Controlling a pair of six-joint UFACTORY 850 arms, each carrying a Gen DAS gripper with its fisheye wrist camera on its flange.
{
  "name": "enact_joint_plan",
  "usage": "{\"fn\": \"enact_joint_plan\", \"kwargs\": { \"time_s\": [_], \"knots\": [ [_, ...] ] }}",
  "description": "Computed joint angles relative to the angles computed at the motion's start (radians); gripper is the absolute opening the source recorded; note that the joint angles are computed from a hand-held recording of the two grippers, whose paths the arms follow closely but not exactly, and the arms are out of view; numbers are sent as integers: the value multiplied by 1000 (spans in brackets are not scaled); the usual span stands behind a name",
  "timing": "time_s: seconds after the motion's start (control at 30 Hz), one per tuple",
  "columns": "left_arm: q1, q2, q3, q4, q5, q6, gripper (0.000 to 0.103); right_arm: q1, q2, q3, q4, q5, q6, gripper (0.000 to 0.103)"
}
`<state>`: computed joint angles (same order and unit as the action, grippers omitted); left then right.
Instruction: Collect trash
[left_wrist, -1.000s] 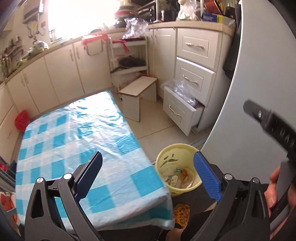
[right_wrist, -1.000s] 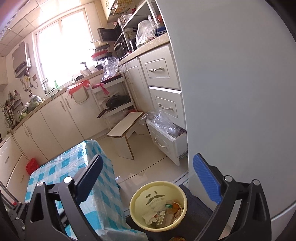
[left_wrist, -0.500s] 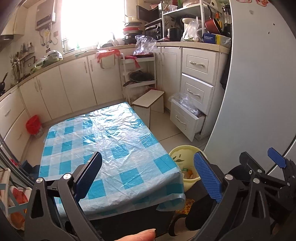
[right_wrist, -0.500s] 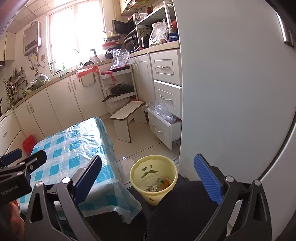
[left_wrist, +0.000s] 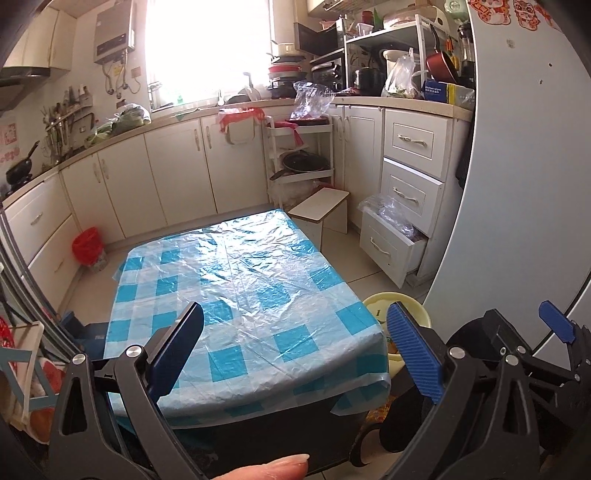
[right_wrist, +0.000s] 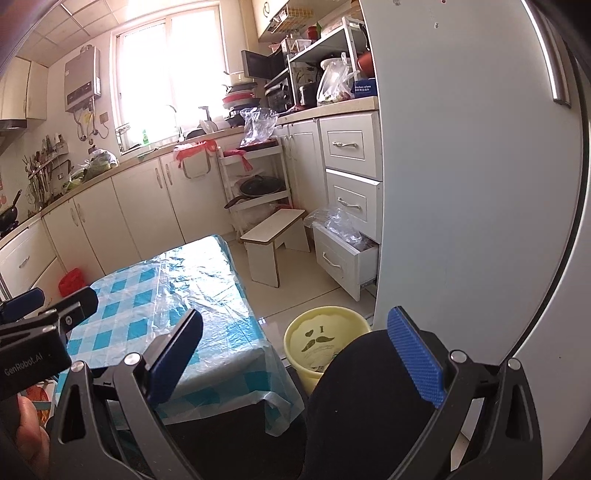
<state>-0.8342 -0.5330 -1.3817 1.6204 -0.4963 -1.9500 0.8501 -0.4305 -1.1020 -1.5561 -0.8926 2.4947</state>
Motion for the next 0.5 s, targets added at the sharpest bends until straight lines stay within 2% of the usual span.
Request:
{"fn": "enact_joint_plan", "kwargs": {
  "time_s": [0.17, 0.3, 0.4, 0.5],
  "knots": [
    [11, 17, 25, 46, 32, -64, 95, 5, -9, -11, 1, 6, -13, 96],
    [16, 34, 60, 174, 46, -221, 95, 6, -8, -8, -1, 9, -9, 96],
    [15, 32, 63, 179, 29, -226, 95, 8, -6, -5, -8, 2, 1, 96],
    [12, 19, 45, 118, 9, -162, 95, 12, -4, -2, -20, -10, 11, 96]
  ]
}}
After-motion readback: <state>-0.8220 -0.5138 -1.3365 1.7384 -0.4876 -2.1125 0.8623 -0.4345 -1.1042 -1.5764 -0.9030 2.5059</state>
